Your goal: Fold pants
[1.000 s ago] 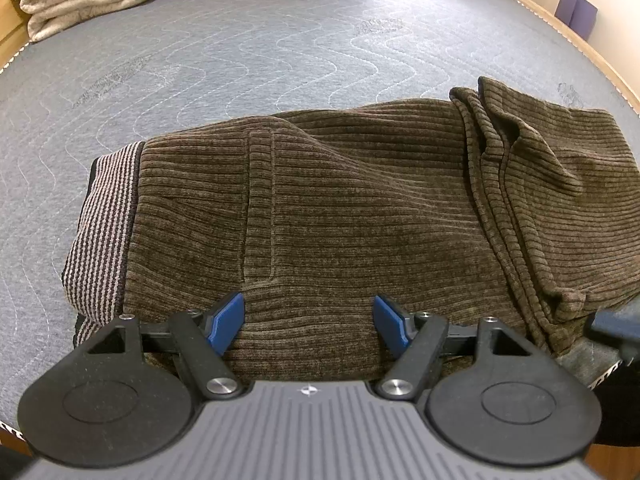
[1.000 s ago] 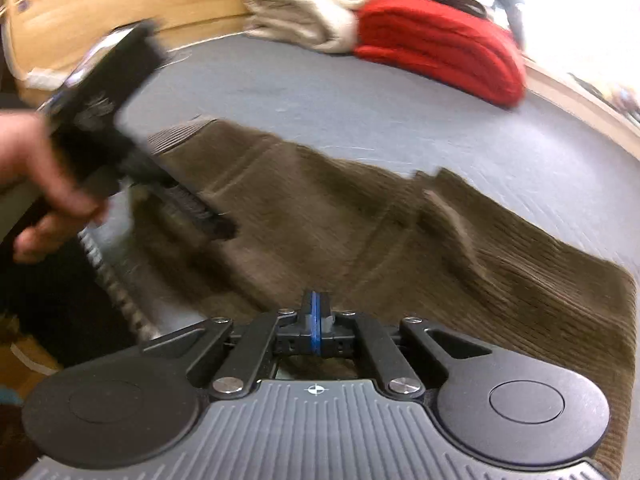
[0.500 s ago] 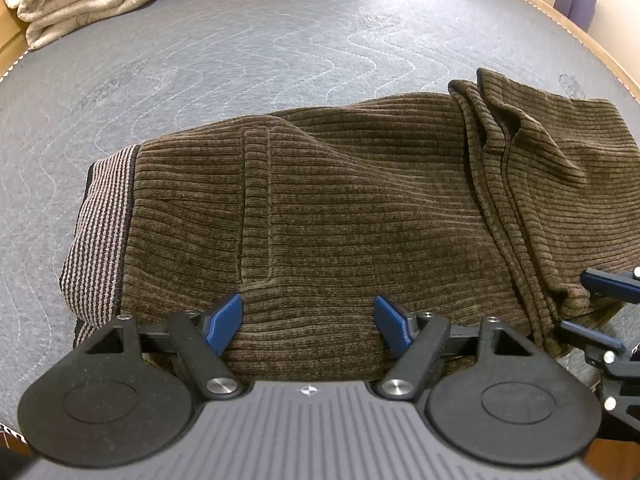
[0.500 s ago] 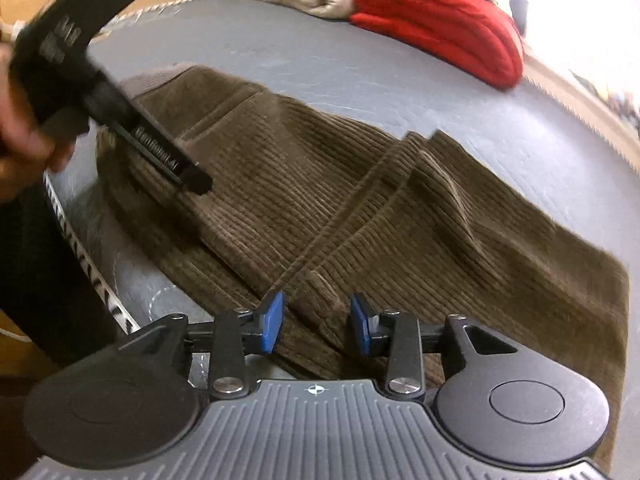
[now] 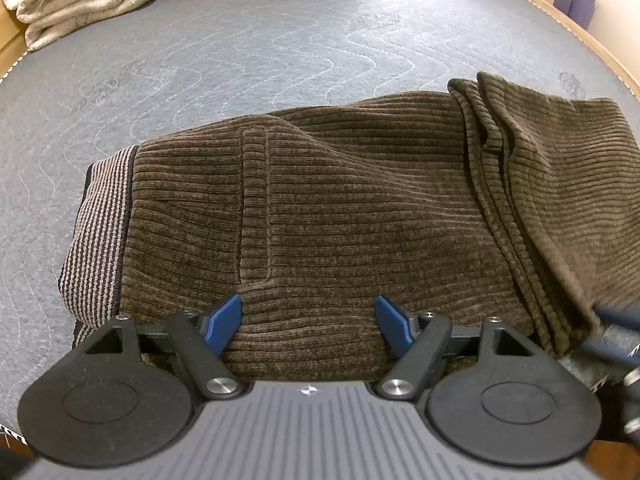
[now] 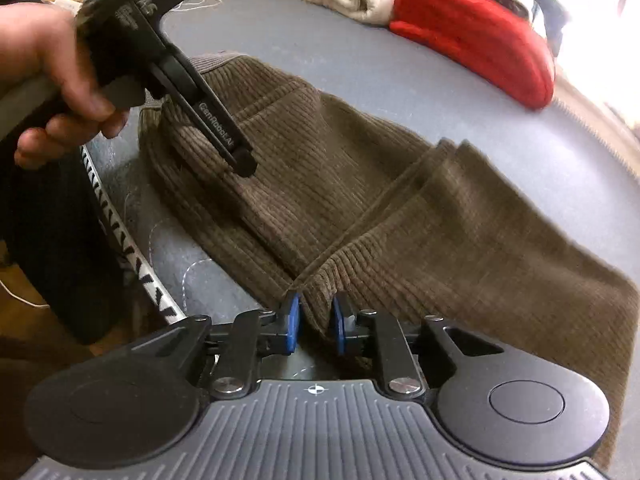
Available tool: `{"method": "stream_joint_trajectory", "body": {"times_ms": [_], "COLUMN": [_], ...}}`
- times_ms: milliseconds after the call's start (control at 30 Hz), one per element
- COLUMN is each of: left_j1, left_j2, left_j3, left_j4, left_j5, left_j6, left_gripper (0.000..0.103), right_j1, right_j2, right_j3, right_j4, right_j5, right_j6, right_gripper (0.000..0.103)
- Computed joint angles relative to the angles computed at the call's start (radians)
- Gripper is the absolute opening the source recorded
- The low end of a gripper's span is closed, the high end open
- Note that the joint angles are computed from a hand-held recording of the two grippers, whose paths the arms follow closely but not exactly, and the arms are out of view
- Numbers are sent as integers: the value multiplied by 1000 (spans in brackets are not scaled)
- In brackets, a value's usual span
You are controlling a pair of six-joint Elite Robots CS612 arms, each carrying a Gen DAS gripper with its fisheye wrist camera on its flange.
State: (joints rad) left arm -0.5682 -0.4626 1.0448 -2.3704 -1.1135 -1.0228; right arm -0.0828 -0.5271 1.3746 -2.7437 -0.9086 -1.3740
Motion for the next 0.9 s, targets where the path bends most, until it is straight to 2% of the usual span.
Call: {"method": "stream_joint_trajectory", "body": {"times_ms": [67, 133, 200, 267, 300, 367, 433, 500, 533, 600, 667, 733, 800, 833, 900], "left_j1": [-1, -2, -5, -9, -13, -24, -35, -41, -41, -37, -32, -23, -15, -8, 1], "left_j2": [2, 5, 9, 11, 12, 11, 6, 5, 9, 23, 48, 83, 130, 160, 217], "left_j3": [-3, -10, -17, -23, -23, -23, 1, 22, 25, 7, -40, -112, -205, -266, -382], "left_j4": [4, 12, 21, 33, 38, 39, -61, -194, -259, -348, -384, -382, -356, -329, -263], "left_j5": [3, 8, 17, 33, 47, 107, 171, 193, 183, 152, 120, 81, 63, 62, 61], "left_j6": [1, 3, 0, 0, -2, 2, 54, 108, 137, 176, 190, 187, 179, 172, 135], "left_gripper": [79, 79, 79, 79, 78, 70, 59, 37, 33, 28, 28, 29, 37, 41, 60], "right_j1": [-13, -28, -23, -5, -2, -9, -29, -44, -52, -55, -48, -52, -64, -70, -82], "right_j2": [-8, -1, 14, 29, 35, 30, 27, 34, 48, 74, 103, 131, 153, 162, 171], "right_j3": [-9, -36, -61, -97, -115, -126, -123, -129, -147, -180, -227, -283, -338, -360, -381], "right_j4": [25, 43, 25, 90, 130, 157, 96, -5, -73, -189, -237, -201, -112, -69, -3], "right_j5": [84, 148, 99, -62, -99, -66, 22, 59, 46, -59, -249, -359, -377, -375, -352], "right_j6": [69, 191, 271, 271, 269, 312, 406, 562, 666, 851, 987, 1064, 1119, 1147, 1196], "right_gripper": [21, 23, 29, 30, 30, 30, 30, 34, 37, 39, 39, 39, 40, 43, 50]}}
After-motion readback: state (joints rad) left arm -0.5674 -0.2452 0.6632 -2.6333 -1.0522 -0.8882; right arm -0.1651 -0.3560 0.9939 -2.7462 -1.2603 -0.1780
